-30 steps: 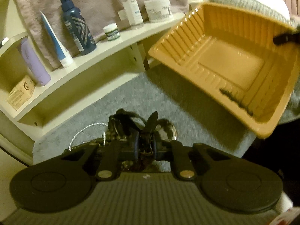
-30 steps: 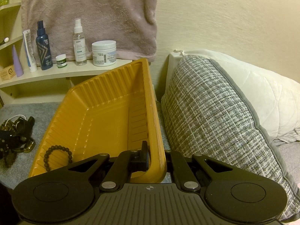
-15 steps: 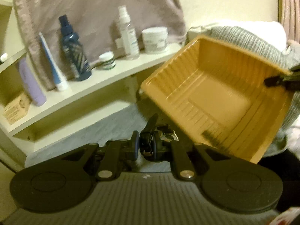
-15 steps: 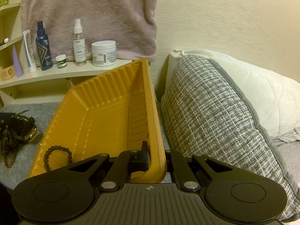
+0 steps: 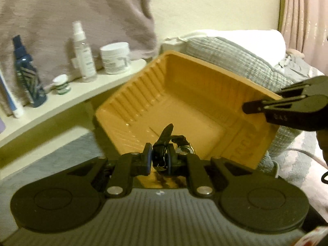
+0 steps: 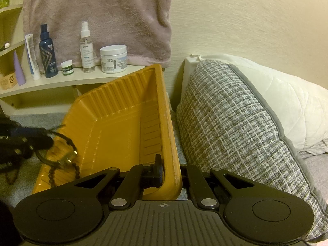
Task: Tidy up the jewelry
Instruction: 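Move the black watch into the orange tray and release it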
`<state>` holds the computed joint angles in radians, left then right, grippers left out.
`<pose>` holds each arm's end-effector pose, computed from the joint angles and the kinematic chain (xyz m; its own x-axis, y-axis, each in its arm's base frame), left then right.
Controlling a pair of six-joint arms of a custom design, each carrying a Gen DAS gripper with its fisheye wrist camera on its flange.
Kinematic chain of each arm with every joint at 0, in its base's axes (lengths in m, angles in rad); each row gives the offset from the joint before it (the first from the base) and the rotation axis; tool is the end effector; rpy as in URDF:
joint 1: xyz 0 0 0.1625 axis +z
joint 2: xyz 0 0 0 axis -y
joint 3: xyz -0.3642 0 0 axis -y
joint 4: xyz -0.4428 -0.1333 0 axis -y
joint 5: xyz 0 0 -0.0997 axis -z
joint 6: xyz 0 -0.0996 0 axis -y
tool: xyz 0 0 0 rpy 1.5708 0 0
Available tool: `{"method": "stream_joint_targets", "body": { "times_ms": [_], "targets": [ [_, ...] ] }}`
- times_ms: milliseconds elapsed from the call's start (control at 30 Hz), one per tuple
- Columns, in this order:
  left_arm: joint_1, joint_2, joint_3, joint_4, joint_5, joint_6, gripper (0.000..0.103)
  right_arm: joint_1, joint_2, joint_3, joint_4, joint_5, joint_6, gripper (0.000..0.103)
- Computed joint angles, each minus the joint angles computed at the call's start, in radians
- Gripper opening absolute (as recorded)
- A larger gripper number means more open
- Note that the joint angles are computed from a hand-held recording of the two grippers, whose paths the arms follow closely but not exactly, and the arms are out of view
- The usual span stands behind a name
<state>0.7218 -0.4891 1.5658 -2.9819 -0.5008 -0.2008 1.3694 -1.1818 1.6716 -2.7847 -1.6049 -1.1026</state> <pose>-0.3356 -0.5894 -0.0687 -0.6640 0.0423 -0.7465 0.5884 0.6455 -0.4869 -0.0066 -0.6819 0.2827 -0.5736 -0.5548 0.6027 -0.8022 0.5294 -0.2762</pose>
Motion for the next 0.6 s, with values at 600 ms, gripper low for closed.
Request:
{"method": "stream_joint_targets", "body": {
  "times_ms": [600],
  "targets": [
    [-0.030,-0.043,0.100,-0.047,0.072,-0.115,0.028,0.001,-0.002,0.002,0.001,-0.001,0.003,0.004]
  ]
}}
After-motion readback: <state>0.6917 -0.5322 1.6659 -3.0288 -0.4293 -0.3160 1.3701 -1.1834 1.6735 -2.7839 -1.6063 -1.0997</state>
